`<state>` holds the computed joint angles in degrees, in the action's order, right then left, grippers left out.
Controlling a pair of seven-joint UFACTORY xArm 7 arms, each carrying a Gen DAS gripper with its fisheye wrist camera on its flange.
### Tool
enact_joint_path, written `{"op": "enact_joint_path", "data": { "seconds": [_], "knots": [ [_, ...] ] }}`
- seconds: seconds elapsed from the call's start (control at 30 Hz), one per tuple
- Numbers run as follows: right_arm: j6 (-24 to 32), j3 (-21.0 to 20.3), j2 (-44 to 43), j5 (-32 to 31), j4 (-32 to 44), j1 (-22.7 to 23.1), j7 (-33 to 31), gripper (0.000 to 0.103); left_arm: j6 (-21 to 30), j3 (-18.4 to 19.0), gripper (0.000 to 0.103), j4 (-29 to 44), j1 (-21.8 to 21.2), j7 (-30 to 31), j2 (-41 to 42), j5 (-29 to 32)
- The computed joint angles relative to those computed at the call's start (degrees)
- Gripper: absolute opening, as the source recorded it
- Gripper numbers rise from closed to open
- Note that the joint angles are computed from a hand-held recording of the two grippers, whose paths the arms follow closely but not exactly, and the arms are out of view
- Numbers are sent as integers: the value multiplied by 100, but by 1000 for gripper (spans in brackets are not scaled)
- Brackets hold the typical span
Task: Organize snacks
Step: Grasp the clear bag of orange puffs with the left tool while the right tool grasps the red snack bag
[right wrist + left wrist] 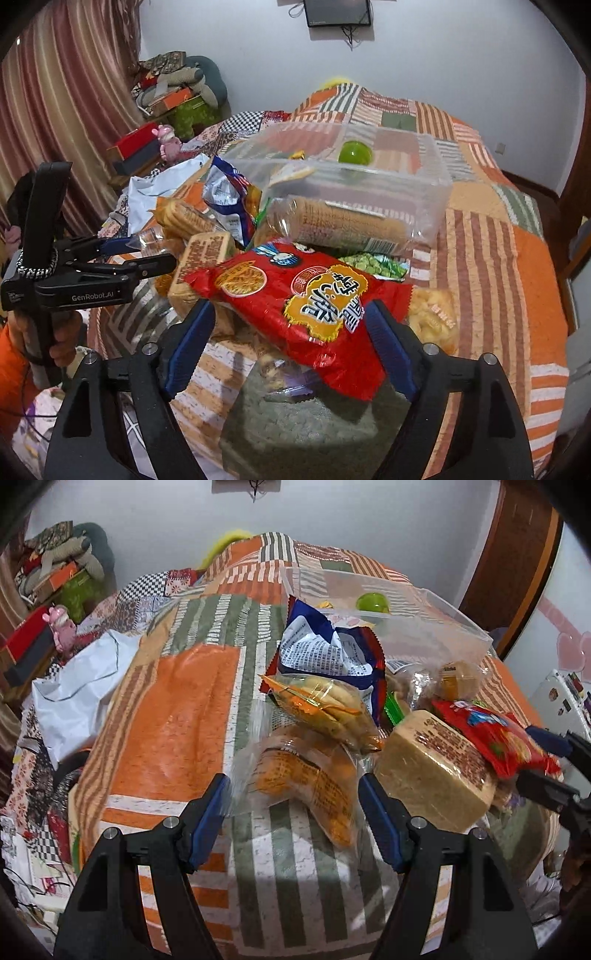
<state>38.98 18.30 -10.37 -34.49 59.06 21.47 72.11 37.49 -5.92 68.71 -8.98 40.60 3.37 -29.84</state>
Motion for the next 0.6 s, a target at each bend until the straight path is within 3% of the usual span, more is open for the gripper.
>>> {"op": "enact_joint_path", "data": {
  "seconds": [0.37, 0.47, 0.6],
  "knots": [
    [226, -36, 257, -105, 210, 107, -275, 93, 57, -108, 71, 212, 11, -219, 367, -17],
    [296, -60, 318, -217, 262, 155, -284, 93, -37, -157, 60, 103, 17, -22, 307, -117],
    [364, -97, 360, -361, 291, 196, -254, 93, -157, -153, 57, -16, -14, 35, 214, -197]
  ]
}}
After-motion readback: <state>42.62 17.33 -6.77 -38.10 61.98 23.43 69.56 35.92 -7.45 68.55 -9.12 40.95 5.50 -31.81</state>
